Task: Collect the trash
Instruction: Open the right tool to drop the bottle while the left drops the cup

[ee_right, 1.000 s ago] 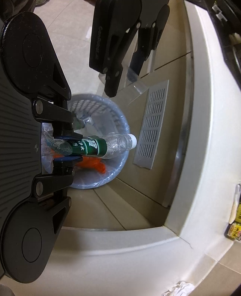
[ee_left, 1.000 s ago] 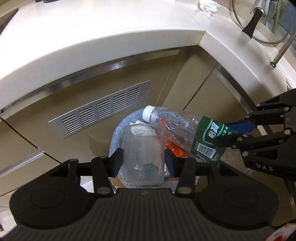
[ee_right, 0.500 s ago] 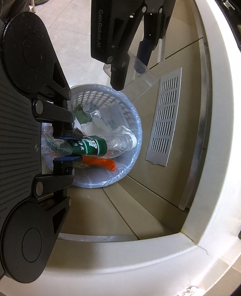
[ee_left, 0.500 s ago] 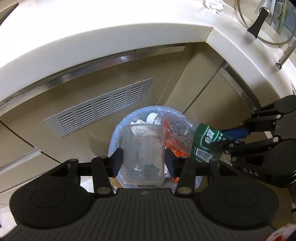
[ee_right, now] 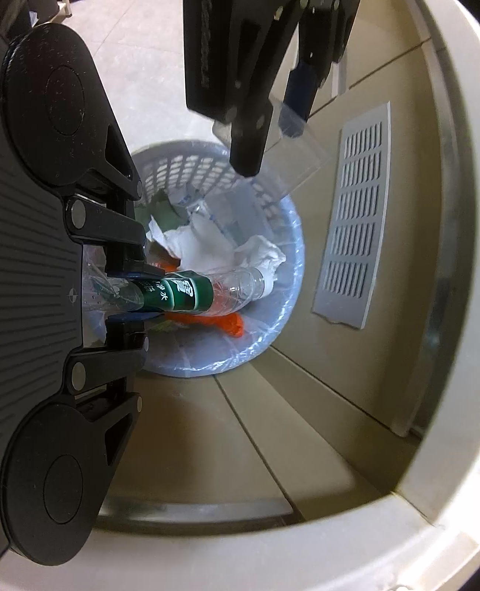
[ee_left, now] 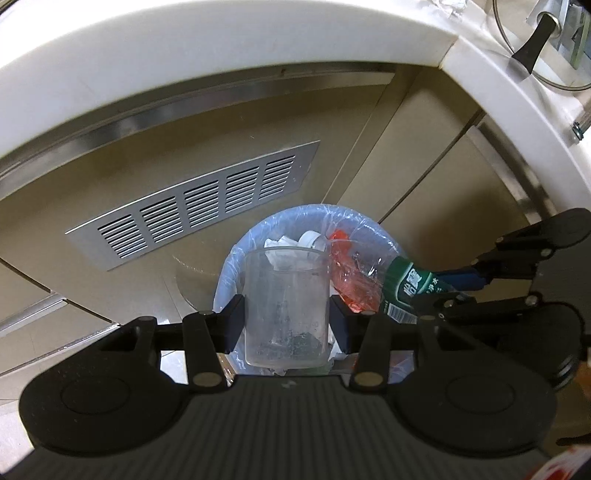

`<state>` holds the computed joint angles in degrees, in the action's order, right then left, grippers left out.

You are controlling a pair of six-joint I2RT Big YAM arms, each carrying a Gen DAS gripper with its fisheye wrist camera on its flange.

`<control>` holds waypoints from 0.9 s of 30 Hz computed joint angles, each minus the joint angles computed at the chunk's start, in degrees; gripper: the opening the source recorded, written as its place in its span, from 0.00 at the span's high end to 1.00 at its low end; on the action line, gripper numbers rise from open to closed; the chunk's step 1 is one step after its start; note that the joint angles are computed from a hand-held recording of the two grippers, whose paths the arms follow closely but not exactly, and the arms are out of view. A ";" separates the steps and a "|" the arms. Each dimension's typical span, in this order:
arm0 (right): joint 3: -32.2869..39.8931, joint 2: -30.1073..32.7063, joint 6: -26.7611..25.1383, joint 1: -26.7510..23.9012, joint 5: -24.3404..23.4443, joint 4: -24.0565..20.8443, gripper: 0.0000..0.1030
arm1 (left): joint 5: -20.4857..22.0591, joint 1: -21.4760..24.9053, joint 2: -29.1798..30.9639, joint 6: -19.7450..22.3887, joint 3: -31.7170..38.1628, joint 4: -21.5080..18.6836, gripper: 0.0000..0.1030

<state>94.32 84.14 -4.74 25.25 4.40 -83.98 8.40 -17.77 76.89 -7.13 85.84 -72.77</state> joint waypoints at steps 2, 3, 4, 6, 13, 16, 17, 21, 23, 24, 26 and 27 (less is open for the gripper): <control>-0.31 0.60 -0.01 -0.20 0.59 0.49 0.83 | 0.00 0.09 0.26 0.07 -0.14 0.01 0.57; -0.42 0.93 -0.03 -0.31 0.79 0.86 0.83 | 0.02 0.18 0.35 0.11 -0.26 -0.01 0.57; -0.56 1.24 -0.17 -0.41 1.05 1.19 0.83 | 0.01 0.27 0.45 0.10 -0.37 -0.01 0.57; -0.91 1.97 -0.32 -0.62 1.38 1.85 0.83 | 0.01 0.35 0.49 0.02 -0.69 -0.02 0.57; -4.13 2.82 -1.39 -0.50 2.05 4.33 0.83 | -0.48 0.30 0.29 -0.86 -1.62 -0.18 0.57; -5.84 2.38 -2.73 -0.45 2.67 6.32 0.82 | -0.59 0.35 0.11 -1.00 -2.09 -0.23 0.57; -6.00 2.35 -2.89 -0.46 2.61 6.47 0.81 | -0.63 0.33 0.09 -1.07 -2.19 -0.27 0.57; -6.81 1.75 -2.98 -0.71 2.77 7.60 0.80 | -0.56 0.42 -0.18 -1.33 -2.61 -0.28 0.57; -7.18 1.32 -3.13 -0.73 2.58 8.00 0.78 | -0.52 0.48 -0.23 -1.16 -2.71 -0.19 0.57; -7.50 0.96 -3.32 -0.78 2.21 8.34 0.69 | -0.49 0.51 -0.21 -1.10 -2.75 -0.11 0.57; -7.88 0.29 -3.51 -0.81 2.10 9.03 0.46 | -0.41 0.57 -0.26 -1.19 -2.83 0.05 0.57; -8.05 -0.21 -3.37 -0.82 1.89 9.62 0.41 | -0.35 0.64 -0.25 -1.09 -2.90 0.19 0.57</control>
